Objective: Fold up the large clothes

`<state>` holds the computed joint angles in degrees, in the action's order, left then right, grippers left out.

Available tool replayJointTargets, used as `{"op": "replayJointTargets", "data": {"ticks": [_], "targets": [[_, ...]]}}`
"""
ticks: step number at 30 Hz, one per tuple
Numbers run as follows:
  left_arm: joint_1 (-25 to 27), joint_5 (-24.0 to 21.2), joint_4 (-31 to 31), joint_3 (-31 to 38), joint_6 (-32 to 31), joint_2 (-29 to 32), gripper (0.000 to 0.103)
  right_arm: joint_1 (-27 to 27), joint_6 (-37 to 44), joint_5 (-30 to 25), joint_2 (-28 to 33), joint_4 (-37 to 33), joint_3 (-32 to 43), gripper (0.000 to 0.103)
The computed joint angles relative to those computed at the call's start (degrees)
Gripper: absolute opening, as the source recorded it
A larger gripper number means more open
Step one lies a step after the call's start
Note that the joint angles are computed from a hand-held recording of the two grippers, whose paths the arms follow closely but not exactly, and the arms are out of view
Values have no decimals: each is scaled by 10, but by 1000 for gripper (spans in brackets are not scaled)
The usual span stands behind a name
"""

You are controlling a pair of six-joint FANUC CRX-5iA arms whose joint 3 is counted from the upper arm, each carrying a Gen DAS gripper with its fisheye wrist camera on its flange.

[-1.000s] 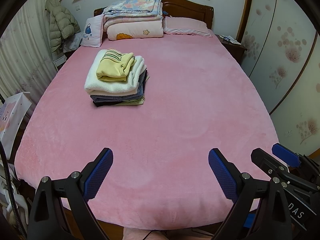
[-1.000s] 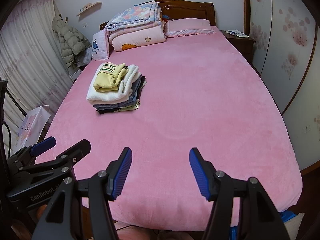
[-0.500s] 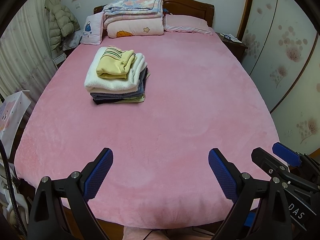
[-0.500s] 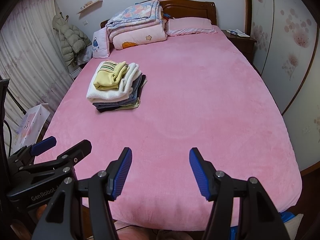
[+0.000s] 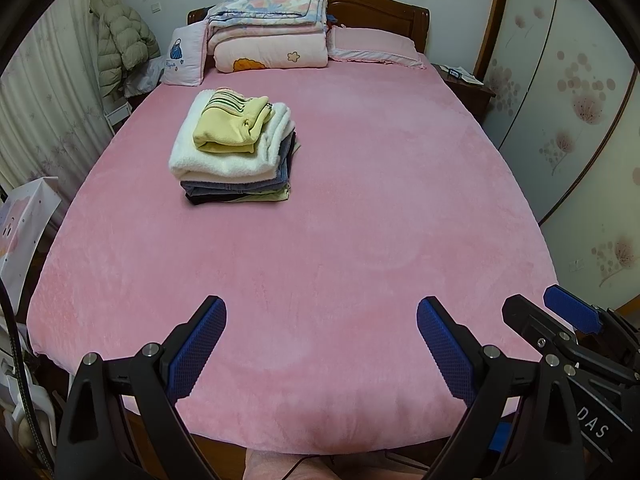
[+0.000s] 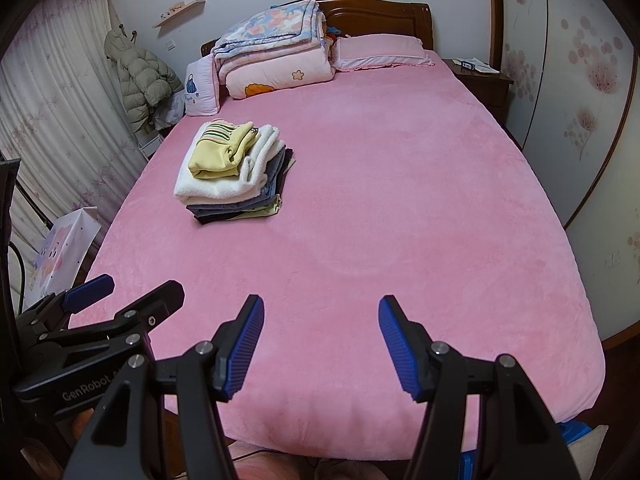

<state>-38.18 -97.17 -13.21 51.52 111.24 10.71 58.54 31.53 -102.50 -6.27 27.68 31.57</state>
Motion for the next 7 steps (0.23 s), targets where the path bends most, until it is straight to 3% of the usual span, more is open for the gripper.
{"op": "replayJointTargets", "data": {"ticks": [7], "targets": [[1,6,1,-11,1,-5,96,-2,4,-1,0,-1,2,60]]}}
